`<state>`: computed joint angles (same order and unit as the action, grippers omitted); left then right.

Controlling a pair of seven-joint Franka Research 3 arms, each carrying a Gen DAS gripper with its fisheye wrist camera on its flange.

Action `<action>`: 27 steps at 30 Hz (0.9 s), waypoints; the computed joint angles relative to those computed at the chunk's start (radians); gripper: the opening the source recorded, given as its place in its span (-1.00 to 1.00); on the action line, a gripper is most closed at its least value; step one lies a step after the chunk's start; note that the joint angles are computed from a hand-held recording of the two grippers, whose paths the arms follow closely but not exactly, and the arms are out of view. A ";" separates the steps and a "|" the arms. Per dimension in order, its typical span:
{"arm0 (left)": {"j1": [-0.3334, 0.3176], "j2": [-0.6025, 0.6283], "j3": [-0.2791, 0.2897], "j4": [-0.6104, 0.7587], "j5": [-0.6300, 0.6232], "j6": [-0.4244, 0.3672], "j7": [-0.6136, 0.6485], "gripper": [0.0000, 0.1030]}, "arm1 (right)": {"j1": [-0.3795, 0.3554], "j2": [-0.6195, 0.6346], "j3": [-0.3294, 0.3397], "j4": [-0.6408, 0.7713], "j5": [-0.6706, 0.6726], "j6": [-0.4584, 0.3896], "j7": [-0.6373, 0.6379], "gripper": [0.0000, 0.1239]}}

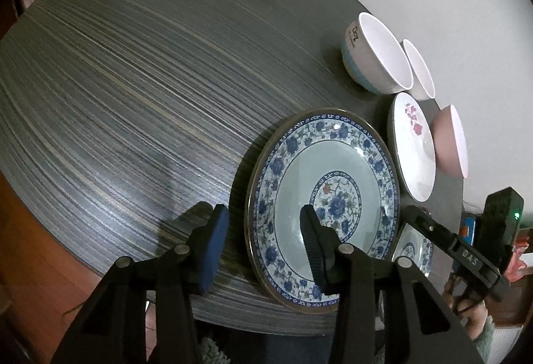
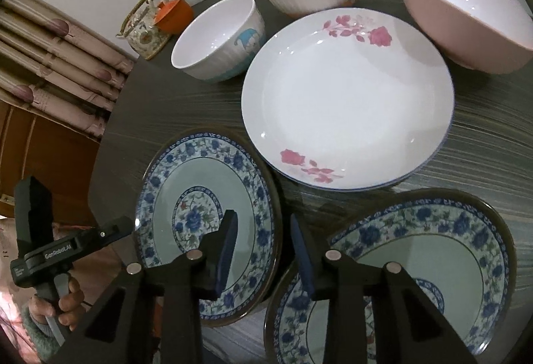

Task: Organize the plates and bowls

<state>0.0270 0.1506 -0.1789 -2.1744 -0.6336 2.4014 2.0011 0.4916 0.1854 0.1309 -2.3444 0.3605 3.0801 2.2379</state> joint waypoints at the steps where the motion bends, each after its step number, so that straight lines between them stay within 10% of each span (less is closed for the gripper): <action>1: 0.000 0.001 -0.001 0.000 -0.002 0.000 0.002 -0.30 | -0.010 0.009 0.010 0.009 0.010 -0.006 -0.014 -0.53; 18: -0.004 0.046 -0.022 0.018 0.031 0.016 -0.008 -0.61 | -0.066 0.085 0.067 0.076 0.130 -0.009 -0.140 -0.70; 27: -0.008 0.053 -0.027 0.020 0.081 0.044 -0.024 -0.69 | 0.029 0.090 -0.029 0.090 0.033 -0.034 -0.052 -0.73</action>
